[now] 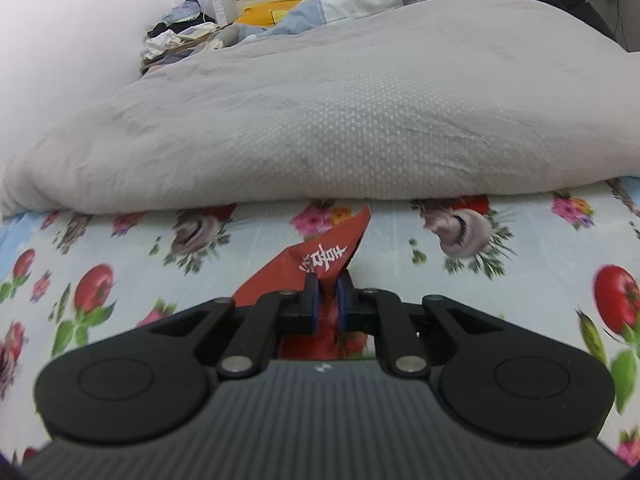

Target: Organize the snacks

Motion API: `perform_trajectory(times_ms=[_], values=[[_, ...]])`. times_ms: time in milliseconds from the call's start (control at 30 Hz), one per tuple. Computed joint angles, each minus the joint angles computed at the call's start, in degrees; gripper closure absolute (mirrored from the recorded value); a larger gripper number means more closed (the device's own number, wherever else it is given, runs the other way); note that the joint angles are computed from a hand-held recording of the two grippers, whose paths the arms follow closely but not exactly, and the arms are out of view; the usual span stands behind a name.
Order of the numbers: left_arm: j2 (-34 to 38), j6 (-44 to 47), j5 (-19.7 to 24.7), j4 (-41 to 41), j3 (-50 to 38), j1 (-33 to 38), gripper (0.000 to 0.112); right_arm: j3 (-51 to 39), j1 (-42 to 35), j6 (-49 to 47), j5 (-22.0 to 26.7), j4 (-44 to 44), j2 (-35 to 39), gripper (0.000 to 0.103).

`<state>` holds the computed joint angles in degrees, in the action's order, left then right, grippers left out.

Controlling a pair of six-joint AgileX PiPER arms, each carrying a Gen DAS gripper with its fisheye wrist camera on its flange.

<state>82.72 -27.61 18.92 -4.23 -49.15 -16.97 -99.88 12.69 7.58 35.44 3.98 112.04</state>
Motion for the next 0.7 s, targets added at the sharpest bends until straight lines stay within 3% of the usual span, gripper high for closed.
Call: perform_trajectory(times_ms=[233, 400, 533, 700], values=[[-11.22, -13.20, 4.69, 10.99, 7.10, -1.85, 0.112, 13.54, 1.96, 2.76, 0.28, -0.85, -11.89, 0.092], [-19.48, -23.25, 11.18, 18.09, 11.44, -5.63, 0.112, 24.89, 3.89, 3.54, -0.06, -0.35, -22.50, 0.092], [-25.94, -29.03, 15.47, 22.88, 14.94, -9.47, 0.112, 32.47, 5.76, 4.31, 2.70, 2.00, -30.96, 0.092], [-33.16, -33.79, 22.21, 24.05, 17.65, -15.12, 0.112, 39.58, 13.39, 11.71, 7.07, -2.43, -40.87, 0.092]])
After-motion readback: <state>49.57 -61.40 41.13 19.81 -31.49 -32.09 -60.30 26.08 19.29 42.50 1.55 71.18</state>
